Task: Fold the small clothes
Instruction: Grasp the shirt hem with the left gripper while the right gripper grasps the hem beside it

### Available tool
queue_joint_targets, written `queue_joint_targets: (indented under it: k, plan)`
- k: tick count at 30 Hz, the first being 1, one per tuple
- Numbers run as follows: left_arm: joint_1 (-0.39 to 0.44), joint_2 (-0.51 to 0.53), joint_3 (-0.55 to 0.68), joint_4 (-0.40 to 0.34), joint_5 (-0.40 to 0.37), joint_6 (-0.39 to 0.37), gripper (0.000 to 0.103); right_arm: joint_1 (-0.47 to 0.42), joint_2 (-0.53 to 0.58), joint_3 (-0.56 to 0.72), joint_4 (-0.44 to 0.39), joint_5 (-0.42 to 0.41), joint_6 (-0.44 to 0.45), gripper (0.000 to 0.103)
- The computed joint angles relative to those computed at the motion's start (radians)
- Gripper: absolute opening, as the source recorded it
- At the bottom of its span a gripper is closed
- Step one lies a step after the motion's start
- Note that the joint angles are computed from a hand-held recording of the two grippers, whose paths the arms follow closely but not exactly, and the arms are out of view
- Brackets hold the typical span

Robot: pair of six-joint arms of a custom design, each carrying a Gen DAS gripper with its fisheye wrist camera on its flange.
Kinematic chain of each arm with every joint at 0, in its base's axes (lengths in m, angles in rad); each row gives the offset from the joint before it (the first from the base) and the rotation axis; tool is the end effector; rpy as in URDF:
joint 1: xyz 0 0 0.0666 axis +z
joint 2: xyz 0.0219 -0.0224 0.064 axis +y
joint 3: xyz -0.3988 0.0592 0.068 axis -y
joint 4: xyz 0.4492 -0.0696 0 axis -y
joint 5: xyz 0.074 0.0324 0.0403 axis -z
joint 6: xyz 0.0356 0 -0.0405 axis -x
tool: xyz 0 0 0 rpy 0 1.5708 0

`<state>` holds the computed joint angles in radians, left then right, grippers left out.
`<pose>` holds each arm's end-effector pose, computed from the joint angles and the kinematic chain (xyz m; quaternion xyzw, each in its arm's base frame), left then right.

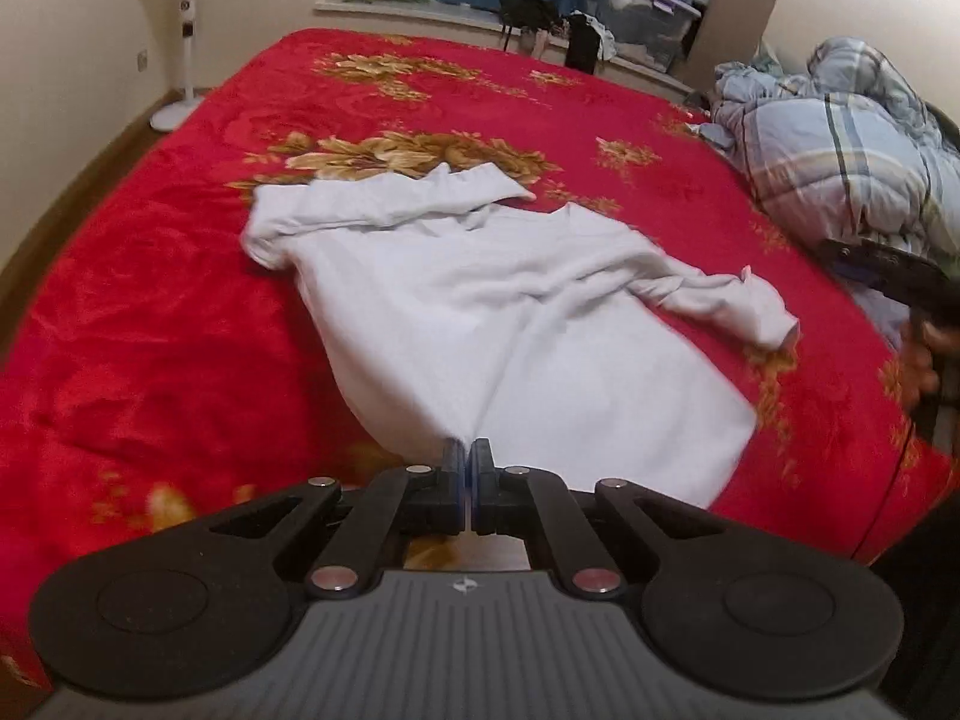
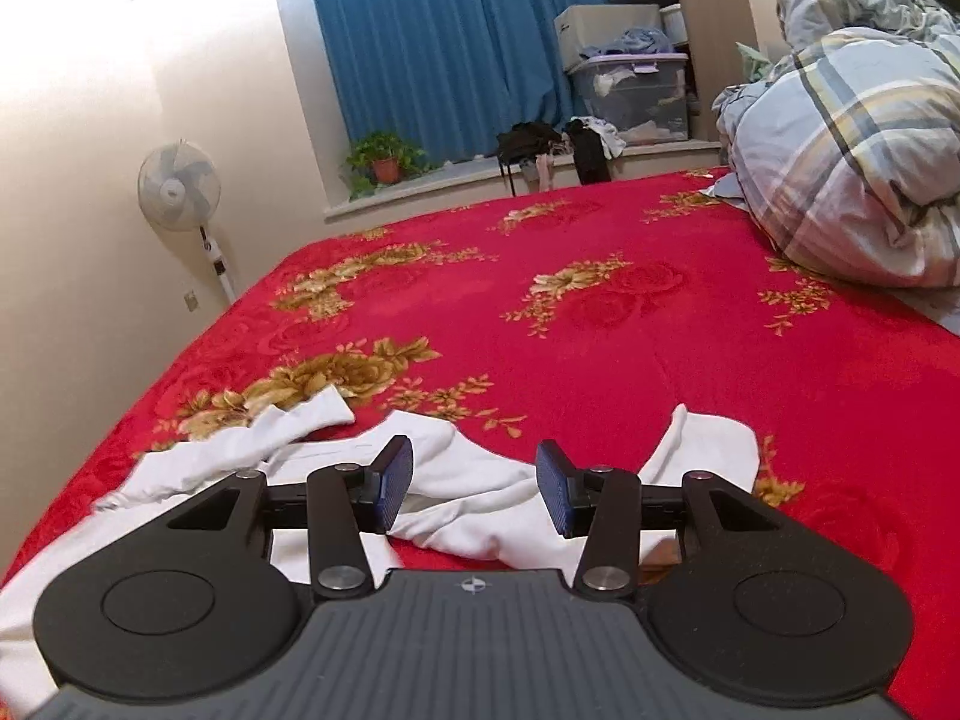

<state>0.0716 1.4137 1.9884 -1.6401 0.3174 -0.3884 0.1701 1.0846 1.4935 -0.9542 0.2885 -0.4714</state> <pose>0.4554 0.0211 0.6849 0.1898 0.9379 -0.0927 0.2753 0.3962 0.0574 0.6373 0.1991 0.8420 0.0342 0.5002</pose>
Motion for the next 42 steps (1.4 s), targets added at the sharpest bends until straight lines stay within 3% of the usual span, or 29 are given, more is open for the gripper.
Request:
queue_joint_targets:
  k: [1,4,5,7,9,14,16,17,19,22,24,25,29,32,34,35,37,39,42]
  plan:
    - [0.025,-0.011,-0.023,0.039,0.043,-0.005,0.005,-0.014,0.010,0.003,-0.009,-0.032,0.000,0.051]
    - [0.083,0.000,-0.065,0.132,0.128,0.056,0.037,-0.047,0.065,0.016,-0.086,-0.214,-0.029,0.051]
    - [0.094,0.019,-0.065,0.153,0.143,0.063,0.038,-0.044,0.084,0.018,-0.115,-0.252,-0.054,0.051]
    - [0.103,0.058,-0.067,0.183,0.119,0.089,0.038,-0.032,0.129,0.022,-0.161,-0.313,-0.059,0.051]
    - [0.105,0.099,-0.075,0.213,0.081,0.137,0.038,-0.002,0.166,0.028,-0.195,-0.307,-0.036,0.051]
    - [0.135,0.186,-0.084,0.181,0.125,0.300,0.038,0.066,0.219,0.022,-0.239,-0.290,0.033,0.051]
    - [0.129,0.198,-0.087,0.181,0.117,0.294,0.038,0.095,0.222,0.018,-0.248,-0.263,0.066,0.051]
    - [0.126,0.197,-0.093,0.177,0.122,0.270,0.038,0.103,0.219,0.017,-0.246,-0.256,0.087,0.048]
    - [0.118,0.191,-0.111,0.188,0.139,0.267,0.038,0.125,0.205,0.000,-0.209,-0.243,0.146,0.018]
    - [0.095,0.160,-0.160,0.226,0.111,0.218,0.037,0.151,0.183,-0.018,-0.187,-0.192,0.226,0.004]
    - [0.071,0.133,-0.201,0.262,0.067,0.187,0.008,0.151,0.159,-0.031,-0.169,-0.194,0.247,0.004]
    - [0.072,0.136,-0.195,0.250,0.091,0.178,0.002,0.135,0.150,-0.036,-0.149,-0.226,0.249,0.004]
    - [0.111,0.089,-0.181,0.294,0.205,0.218,0.002,0.057,0.066,-0.072,-0.041,-0.372,0.143,0.003]
    - [0.170,0.064,-0.143,0.300,0.269,0.250,0.002,-0.071,-0.039,-0.132,0.094,-0.560,-0.105,0.003]
    - [0.193,0.060,-0.136,0.309,0.290,0.266,0.002,-0.155,-0.095,-0.177,0.168,-0.615,-0.241,0.003]
    - [0.193,0.073,-0.128,0.296,0.307,0.274,0.002,-0.182,-0.096,-0.181,0.162,-0.623,-0.265,0.003]
    - [0.169,0.105,-0.114,0.265,0.307,0.284,0.003,-0.205,-0.044,-0.153,0.060,-0.621,-0.261,0.004]
    - [0.136,0.140,-0.091,0.221,0.293,0.246,0.004,-0.187,0.029,-0.118,-0.040,-0.585,-0.222,0.004]
    - [0.116,0.137,-0.115,0.232,0.257,0.250,0.009,-0.150,0.092,-0.092,-0.115,-0.552,-0.176,0.006]
